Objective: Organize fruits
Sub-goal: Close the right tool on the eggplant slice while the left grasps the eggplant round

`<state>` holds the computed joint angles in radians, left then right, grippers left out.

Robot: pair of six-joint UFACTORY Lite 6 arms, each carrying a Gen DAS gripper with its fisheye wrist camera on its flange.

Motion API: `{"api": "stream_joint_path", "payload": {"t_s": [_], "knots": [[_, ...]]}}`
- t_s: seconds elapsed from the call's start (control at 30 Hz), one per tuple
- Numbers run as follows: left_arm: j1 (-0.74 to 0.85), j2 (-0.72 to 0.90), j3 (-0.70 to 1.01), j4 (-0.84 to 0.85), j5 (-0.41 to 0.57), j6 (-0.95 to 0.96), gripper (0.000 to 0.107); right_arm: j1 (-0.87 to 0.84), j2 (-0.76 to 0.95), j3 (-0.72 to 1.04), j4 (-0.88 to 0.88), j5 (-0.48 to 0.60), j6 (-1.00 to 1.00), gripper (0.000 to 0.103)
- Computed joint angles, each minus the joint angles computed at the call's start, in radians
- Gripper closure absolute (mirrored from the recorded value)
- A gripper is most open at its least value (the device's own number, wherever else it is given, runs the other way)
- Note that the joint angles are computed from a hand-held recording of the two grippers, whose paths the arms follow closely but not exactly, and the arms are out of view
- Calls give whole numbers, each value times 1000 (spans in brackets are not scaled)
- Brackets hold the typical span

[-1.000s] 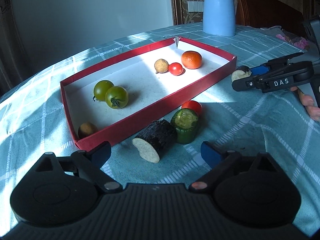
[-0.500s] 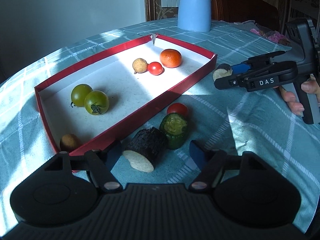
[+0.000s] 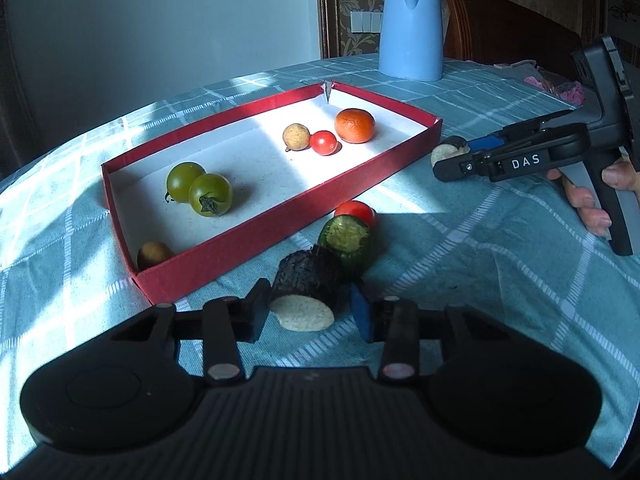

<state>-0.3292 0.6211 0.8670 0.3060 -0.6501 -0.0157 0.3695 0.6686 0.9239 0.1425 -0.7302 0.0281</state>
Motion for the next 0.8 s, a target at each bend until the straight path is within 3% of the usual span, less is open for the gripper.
{"api": "stream_joint_path", "payload": {"t_s": [0.1, 0.2, 0.5, 0.67, 0.8], "knots": [[-25, -13, -32, -105, -24, 26, 75, 4, 0, -2, 21, -5, -8, 59], [-33, -22, -58, -173, -47, 16, 75, 0, -5, -12, 4, -13, 7, 70], [-93, -63, -161, -363, -150, 37, 75, 9, -14, -34, 26, -50, -5, 69], [-114, -104, -220, -420, -238, 0, 75, 15, -28, -66, 48, -102, -7, 69], [-130, -153, -221, -479, -238, -22, 75, 34, -43, -110, 94, -185, -27, 69]]}}
